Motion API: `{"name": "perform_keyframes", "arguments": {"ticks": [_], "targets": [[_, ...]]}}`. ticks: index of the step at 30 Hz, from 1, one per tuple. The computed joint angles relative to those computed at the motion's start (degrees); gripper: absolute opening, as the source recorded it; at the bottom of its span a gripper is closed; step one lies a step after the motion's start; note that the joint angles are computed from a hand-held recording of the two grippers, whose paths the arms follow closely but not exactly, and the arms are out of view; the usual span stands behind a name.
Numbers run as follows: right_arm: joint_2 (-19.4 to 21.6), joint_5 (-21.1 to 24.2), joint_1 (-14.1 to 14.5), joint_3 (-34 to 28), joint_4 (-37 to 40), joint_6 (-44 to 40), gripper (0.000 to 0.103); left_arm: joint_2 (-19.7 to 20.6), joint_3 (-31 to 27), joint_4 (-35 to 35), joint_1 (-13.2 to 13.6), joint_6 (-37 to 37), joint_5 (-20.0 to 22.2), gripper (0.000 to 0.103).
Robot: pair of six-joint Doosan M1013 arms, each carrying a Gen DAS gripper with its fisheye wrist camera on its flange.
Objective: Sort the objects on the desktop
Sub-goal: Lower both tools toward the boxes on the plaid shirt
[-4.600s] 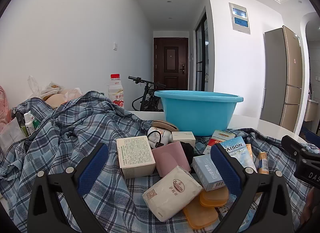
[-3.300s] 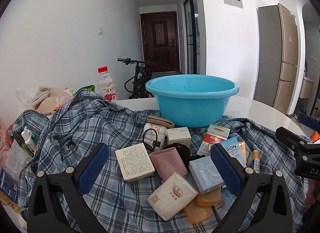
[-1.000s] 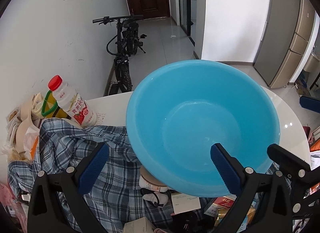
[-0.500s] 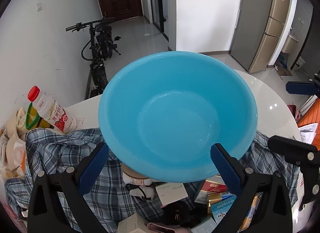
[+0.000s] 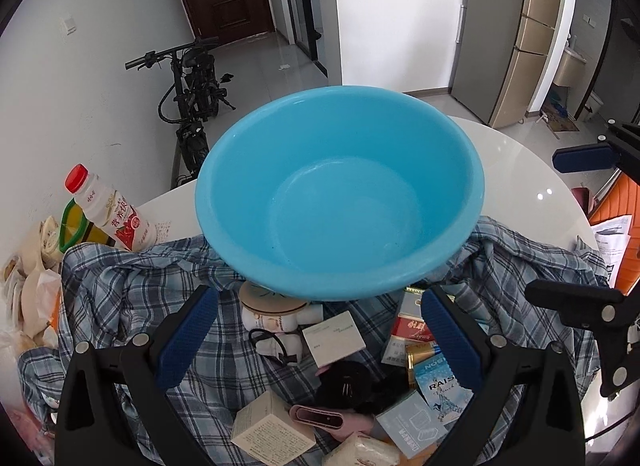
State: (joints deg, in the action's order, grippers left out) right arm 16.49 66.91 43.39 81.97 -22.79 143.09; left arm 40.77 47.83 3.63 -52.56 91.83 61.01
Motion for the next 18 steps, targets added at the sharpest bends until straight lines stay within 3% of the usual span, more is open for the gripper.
{"name": "perform_keyframes", "arguments": {"ticks": [5,18], "targets": [[0.16,1.55,1.52,0.31,-1.69,0.69,0.103,-2.31,3.81,-1.82,0.38,-0.41,-2.68,0.103],[-3.12,-4.02,6.16,4.28,-4.18,6.46,0.103,-10.81,17.58,1.28,-0.01,-1.64,-10.29,0.103]]}}
